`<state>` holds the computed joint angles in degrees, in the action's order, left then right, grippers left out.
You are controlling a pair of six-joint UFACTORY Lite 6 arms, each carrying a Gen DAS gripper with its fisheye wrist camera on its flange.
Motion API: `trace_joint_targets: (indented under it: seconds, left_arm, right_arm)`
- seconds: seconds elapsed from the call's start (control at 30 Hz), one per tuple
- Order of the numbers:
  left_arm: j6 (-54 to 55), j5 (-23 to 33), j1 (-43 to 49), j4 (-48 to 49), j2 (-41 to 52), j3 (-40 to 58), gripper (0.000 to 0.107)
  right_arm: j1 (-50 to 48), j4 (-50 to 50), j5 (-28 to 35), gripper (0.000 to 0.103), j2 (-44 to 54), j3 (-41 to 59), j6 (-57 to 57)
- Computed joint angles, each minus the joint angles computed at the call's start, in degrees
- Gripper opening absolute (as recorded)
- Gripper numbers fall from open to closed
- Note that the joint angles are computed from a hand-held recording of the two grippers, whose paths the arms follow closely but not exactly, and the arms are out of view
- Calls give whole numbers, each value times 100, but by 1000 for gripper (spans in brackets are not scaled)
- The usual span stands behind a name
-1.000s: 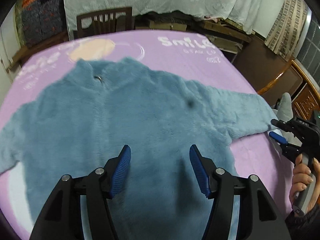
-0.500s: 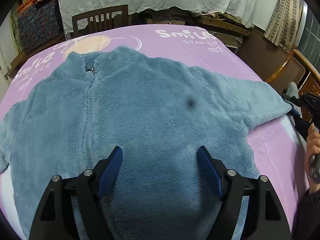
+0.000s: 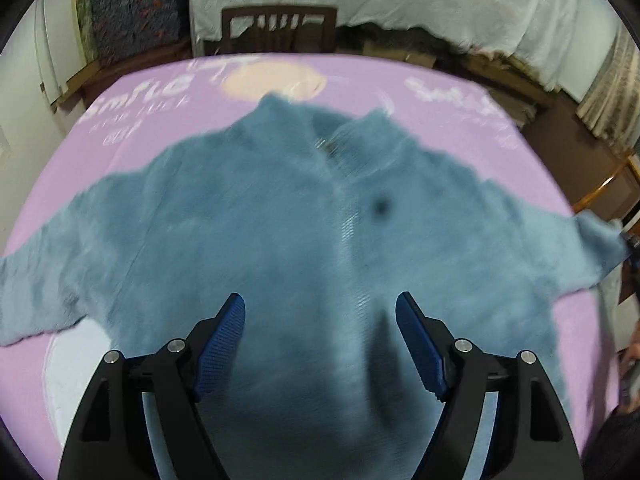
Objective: Fold large clothes
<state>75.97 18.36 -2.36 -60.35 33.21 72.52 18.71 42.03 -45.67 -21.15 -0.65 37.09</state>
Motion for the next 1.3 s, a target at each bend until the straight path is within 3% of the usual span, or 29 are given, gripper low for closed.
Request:
trace_joint_targets:
  seconds: [0.17,0.3,0.67,0.87,1.03,1.13,1.23,1.3]
  left_arm:
    - [609,111,434,-270,84,-50,78]
    - [933,371,757,-411,13,-38,78]
    - [755,1442,1731,-108,306,681,78]
    - [598,1690,1873,-47,423,909,78]
    - [647,1663,1804,10,424,841,78]
    - [910,1511,1698,-119,291,593,78]
    - [1286,1522,1627,-287,91,287,78]
    - [1390,1655,1558,-291,-29,101,78]
  right_arm:
    - [1302,1960,257,7,243,1148,-2034]
    - [1993,2806,186,7,1003,2215,-2989]
    - [2860,3786,574,7,3972,5762,-4545]
    - [3069,4475,1215,8,5776,7903,-5662]
    - [3034,6059,2064,14,7215,9504,-7589]
    - [3101,6205,2258,24,7297,9520,-7897]
    - [3298,4851,2352,39,6588,8518,-6655]
    - [3546,4107,2095,40,5856,7565,-5902]
